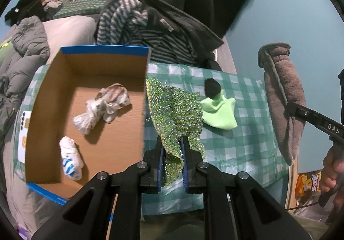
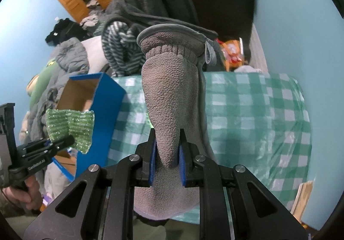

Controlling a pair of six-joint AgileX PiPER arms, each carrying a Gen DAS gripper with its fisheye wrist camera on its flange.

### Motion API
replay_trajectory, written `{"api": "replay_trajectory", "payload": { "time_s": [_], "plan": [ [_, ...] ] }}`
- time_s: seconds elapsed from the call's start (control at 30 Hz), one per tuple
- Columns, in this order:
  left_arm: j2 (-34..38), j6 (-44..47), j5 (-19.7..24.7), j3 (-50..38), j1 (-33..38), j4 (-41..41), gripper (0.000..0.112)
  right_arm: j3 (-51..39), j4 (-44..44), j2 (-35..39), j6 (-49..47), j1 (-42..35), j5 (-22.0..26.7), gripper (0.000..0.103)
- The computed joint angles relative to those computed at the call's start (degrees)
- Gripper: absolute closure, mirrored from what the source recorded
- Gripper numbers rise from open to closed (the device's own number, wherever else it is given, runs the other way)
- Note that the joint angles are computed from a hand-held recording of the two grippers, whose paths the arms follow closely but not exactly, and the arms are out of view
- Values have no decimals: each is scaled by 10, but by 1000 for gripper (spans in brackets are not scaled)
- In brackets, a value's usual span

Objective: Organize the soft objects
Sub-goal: 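Carry the green pad and grey mitten over the cardboard box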

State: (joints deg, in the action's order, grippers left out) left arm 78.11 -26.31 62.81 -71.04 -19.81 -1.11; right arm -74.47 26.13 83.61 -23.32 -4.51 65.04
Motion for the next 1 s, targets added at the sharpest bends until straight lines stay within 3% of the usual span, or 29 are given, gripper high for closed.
{"api": "replay_trajectory", "payload": {
  "time_s": [0.37, 1.0],
  "plan": [
    [-38, 5, 15, 11, 62, 5, 99, -51, 2, 33, 26, 93, -4, 87],
    [-79, 153, 27, 66, 285, -52, 99, -187, -21, 153, 90, 293, -15, 87]
  ]
}}
